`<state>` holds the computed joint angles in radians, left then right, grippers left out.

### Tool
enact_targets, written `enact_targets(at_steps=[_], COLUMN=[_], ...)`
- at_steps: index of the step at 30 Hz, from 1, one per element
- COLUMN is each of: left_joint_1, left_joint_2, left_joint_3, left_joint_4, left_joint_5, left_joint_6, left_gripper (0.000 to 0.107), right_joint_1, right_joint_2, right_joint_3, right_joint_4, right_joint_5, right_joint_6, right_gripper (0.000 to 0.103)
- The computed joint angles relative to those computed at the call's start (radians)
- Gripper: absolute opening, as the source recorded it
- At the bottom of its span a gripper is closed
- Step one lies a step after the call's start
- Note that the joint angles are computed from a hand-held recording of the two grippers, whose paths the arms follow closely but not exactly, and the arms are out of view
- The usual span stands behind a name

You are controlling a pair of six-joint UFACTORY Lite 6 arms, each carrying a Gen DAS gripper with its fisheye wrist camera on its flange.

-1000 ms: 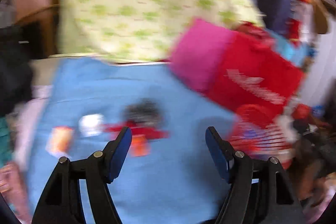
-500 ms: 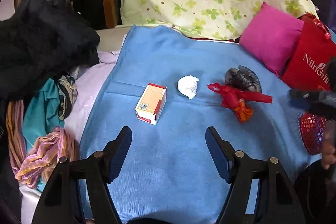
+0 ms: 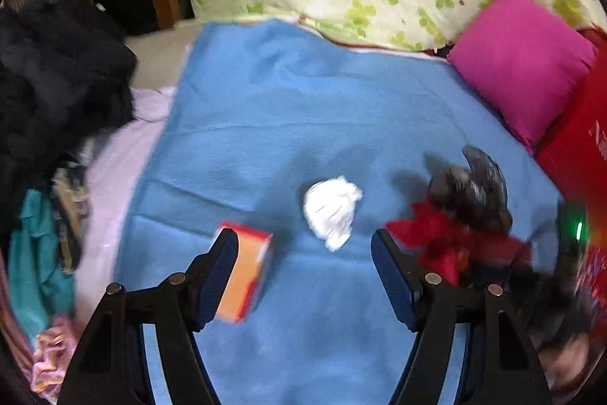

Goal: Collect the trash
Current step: 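Move left tool to the white tissue ball while right tool reaches the orange packet, then close left tool on the tissue ball while right tool closes on the orange packet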

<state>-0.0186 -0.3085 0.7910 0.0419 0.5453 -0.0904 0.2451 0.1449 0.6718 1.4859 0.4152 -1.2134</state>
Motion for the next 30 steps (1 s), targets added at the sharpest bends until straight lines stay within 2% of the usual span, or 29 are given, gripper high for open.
enact_targets(at_steps=[1,4,6,8,10,12,15,17,21,26,28,30], left_joint_1=[-0.015,-0.055,-0.074,-0.094,-0.081,-0.054,-0.029,-0.022,-0.071,-0.082,-0.122,-0.108], left_joint_2=[0.093,0.302,0.411,0.492,0.553,0.566,0.521,0.432,0.192,-0.047,-0.110,-0.124], left_joint_3=[0.057,0.178,0.239,0.277,0.298,0.279,0.217,0.145,0.013,-0.022,0.007,0.039], left_joint_4=[0.008,0.027,0.033,0.034,-0.050,-0.163,-0.223,-0.256,-0.124,-0.081,-0.012,-0.026], left_joint_5=[-0.010,-0.034,-0.032,-0.025,-0.012,-0.026,-0.058,-0.069,-0.055,0.066,0.127,0.154], left_joint_6=[-0.033,-0.106,-0.165,-0.190,-0.139,-0.050,-0.022,0.002,-0.112,-0.144,-0.195,-0.175], left_gripper=[0.073,0.073,0.072,0.058,0.027,0.013,0.006,0.004,0.003,0.003,0.003,0.003], right_joint_1=[0.007,0.065,0.076,0.074,0.061,0.038,-0.047,-0.114,-0.255,-0.481,-0.565,-0.641], right_joint_2=[0.018,0.008,0.007,-0.006,-0.047,-0.114,-0.184,-0.255,-0.467,-0.710,-0.813,-0.938], right_joint_3=[0.007,0.014,0.004,-0.009,-0.037,-0.073,-0.126,-0.171,-0.279,-0.398,-0.435,-0.461], right_joint_4=[0.003,-0.032,-0.028,-0.035,-0.079,-0.154,-0.197,-0.223,-0.252,-0.307,-0.340,-0.383], right_joint_5=[-0.009,-0.091,-0.095,-0.085,-0.060,-0.029,0.073,0.143,0.261,0.440,0.522,0.603], right_joint_6=[0.000,0.011,0.006,0.002,0.029,0.099,0.111,0.113,0.079,0.072,0.082,0.108], right_gripper=[0.051,0.034,0.030,0.029,0.029,0.029,0.029,0.029,0.029,0.029,0.029,0.029])
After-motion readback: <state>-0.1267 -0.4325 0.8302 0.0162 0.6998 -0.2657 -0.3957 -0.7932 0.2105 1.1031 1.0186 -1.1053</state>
